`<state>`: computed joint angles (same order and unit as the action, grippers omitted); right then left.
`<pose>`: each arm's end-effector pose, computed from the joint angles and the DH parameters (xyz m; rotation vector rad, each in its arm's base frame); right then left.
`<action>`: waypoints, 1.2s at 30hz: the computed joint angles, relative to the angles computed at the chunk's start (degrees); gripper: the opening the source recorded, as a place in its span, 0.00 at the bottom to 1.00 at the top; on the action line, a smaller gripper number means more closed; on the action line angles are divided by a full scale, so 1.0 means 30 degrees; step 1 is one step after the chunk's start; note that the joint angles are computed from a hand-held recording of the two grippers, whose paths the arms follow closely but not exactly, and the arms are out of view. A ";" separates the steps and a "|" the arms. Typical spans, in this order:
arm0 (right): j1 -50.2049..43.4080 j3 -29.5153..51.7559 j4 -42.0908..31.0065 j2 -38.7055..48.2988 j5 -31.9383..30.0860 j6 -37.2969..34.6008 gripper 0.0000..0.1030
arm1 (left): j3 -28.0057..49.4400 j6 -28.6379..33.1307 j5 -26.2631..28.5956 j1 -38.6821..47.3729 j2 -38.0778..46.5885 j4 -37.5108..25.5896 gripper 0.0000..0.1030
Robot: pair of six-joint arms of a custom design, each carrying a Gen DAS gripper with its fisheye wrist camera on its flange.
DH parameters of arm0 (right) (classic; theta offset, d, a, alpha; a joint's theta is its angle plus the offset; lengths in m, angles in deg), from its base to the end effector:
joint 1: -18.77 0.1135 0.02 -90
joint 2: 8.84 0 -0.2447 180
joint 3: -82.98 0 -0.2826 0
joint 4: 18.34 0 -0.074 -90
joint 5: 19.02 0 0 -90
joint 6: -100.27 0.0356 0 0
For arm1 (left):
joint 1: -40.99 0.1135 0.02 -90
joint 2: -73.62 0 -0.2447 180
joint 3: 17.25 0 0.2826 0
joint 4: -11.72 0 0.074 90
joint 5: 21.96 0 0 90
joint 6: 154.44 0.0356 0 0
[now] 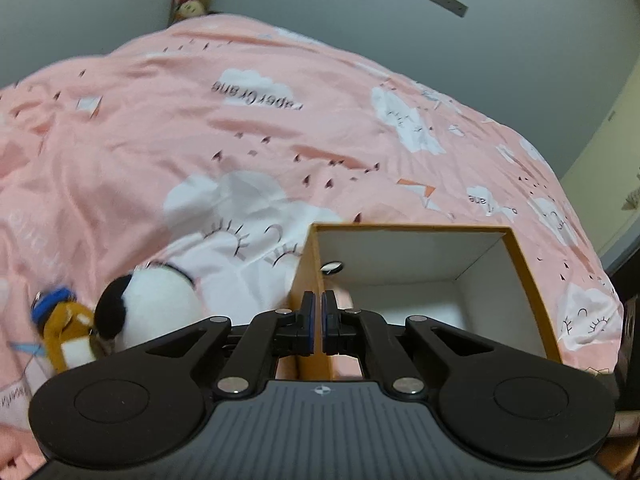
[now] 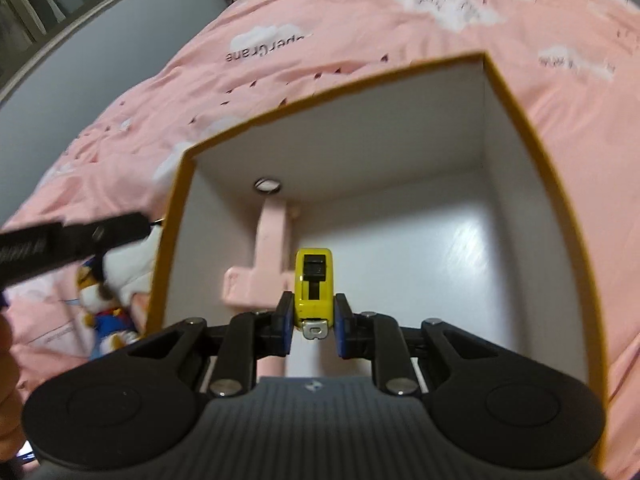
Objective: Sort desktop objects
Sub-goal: 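Lower the selfie stick into the box and open the left tool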
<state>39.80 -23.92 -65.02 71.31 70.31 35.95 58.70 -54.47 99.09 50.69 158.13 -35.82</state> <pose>0.3017 0.1165 0.2315 0.0983 2.5416 0.3439 0.3326 0.0382 0.2283 0.2108 2.4213 -0.5368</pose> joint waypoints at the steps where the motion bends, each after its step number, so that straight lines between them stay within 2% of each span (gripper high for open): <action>1: 0.0068 0.0228 -0.0128 0.0241 0.0267 -0.0141 0.20 | 0.0033 0.0027 -0.0002 0.0150 0.0109 -0.0138 0.01; 5: 0.0078 0.0843 -0.0257 0.1537 0.0148 -0.0176 0.20 | 0.0071 0.0336 -0.0031 0.0676 0.0448 -0.0591 0.01; 11: 0.0392 0.1406 0.0820 0.2843 0.0432 -0.0763 0.20 | 0.0115 0.0703 -0.0023 0.0978 0.0926 -0.1023 0.01; 13: 0.0333 0.1542 0.1114 0.2829 -0.0053 -0.1161 0.21 | 0.0088 0.0767 -0.0053 0.0966 0.0989 -0.1105 0.01; 21: 0.0696 0.1399 0.0897 0.2429 0.0492 -0.1406 0.20 | -0.0959 0.0738 -0.0463 0.0727 -0.0208 -0.0717 0.04; 25: 0.1122 0.0571 0.0754 0.0960 0.1361 -0.1778 0.20 | -0.1813 0.0796 -0.0411 0.0793 -0.1446 -0.0503 0.06; 32: 0.1744 -0.1118 -0.0723 -0.2798 0.1828 -0.1255 0.20 | -0.2718 0.1527 0.0464 0.1152 -0.3192 -0.1438 0.14; 36: 0.1708 -0.1960 -0.1760 -0.5015 0.1459 -0.0467 0.20 | -0.3206 0.2113 0.0926 0.1380 -0.4201 -0.2175 0.16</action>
